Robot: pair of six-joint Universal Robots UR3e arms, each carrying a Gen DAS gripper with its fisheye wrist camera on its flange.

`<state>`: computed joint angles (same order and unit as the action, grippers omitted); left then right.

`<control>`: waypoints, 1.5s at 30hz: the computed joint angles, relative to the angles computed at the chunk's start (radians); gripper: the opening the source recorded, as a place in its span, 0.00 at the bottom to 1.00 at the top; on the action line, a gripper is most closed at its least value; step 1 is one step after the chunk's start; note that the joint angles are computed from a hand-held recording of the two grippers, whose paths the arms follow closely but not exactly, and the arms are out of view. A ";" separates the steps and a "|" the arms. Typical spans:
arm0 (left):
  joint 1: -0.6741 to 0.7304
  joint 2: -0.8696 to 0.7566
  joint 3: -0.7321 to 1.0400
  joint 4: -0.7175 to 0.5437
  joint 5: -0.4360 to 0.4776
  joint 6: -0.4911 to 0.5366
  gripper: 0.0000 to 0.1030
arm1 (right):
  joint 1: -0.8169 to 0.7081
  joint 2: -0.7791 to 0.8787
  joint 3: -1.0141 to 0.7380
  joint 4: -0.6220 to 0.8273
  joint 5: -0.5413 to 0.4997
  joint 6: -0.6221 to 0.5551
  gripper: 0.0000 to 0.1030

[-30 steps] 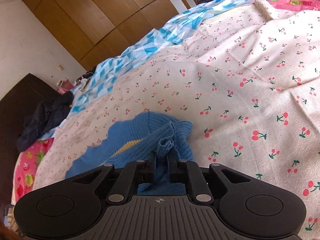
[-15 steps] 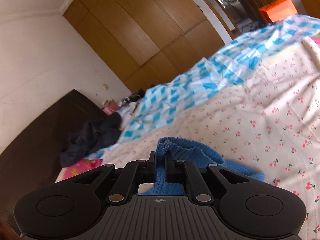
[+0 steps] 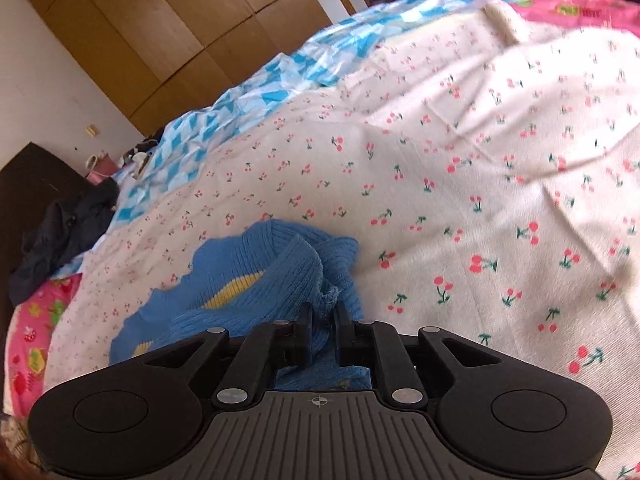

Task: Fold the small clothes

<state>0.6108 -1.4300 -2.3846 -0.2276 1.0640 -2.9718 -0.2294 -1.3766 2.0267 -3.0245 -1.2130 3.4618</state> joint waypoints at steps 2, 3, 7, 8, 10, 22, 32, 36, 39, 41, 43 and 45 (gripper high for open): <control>-0.010 0.004 -0.010 0.061 0.012 -0.001 0.60 | 0.028 -0.033 0.010 -0.019 -0.048 -0.020 0.13; -0.023 -0.004 -0.006 0.084 0.024 0.000 0.60 | 0.043 -0.040 0.011 -0.032 -0.061 -0.026 0.13; -0.081 -0.065 0.028 0.146 0.097 -0.001 0.60 | 0.132 -0.018 -0.048 -0.049 -0.140 -0.089 0.13; -0.079 -0.069 0.036 0.129 0.111 -0.013 0.60 | 0.149 -0.009 -0.063 -0.046 -0.160 -0.094 0.13; -0.039 -0.053 0.041 0.055 0.091 -0.010 0.60 | 0.173 0.010 -0.092 -0.016 -0.211 -0.084 0.13; 0.099 0.181 -0.040 -0.106 -0.034 0.057 0.60 | 0.172 -0.004 -0.080 -0.043 -0.247 -0.137 0.14; -0.164 -0.214 0.208 0.021 0.197 -0.046 0.64 | 0.125 0.207 -0.166 -0.038 -0.192 -0.161 0.03; -0.118 -0.193 0.137 0.076 0.156 -0.012 0.65 | 0.070 0.168 -0.133 -0.016 -0.125 -0.143 0.04; -0.121 -0.170 0.126 0.089 0.158 -0.034 0.64 | 0.073 0.139 -0.117 -0.035 -0.115 -0.138 0.15; -0.111 -0.149 0.104 0.122 0.137 -0.043 0.64 | 0.090 0.137 -0.109 -0.077 -0.136 -0.156 0.15; -0.123 -0.151 0.110 0.129 0.151 -0.034 0.64 | 0.117 0.166 -0.154 -0.028 -0.198 -0.180 0.14; -0.146 -0.179 0.148 0.087 0.194 -0.026 0.64 | 0.118 0.194 -0.188 0.028 -0.222 -0.172 0.14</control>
<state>0.4652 -1.6090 -2.2363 -0.1407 1.2575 -2.9974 -0.1110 -1.1831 1.8388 -2.9962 -1.4354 3.2898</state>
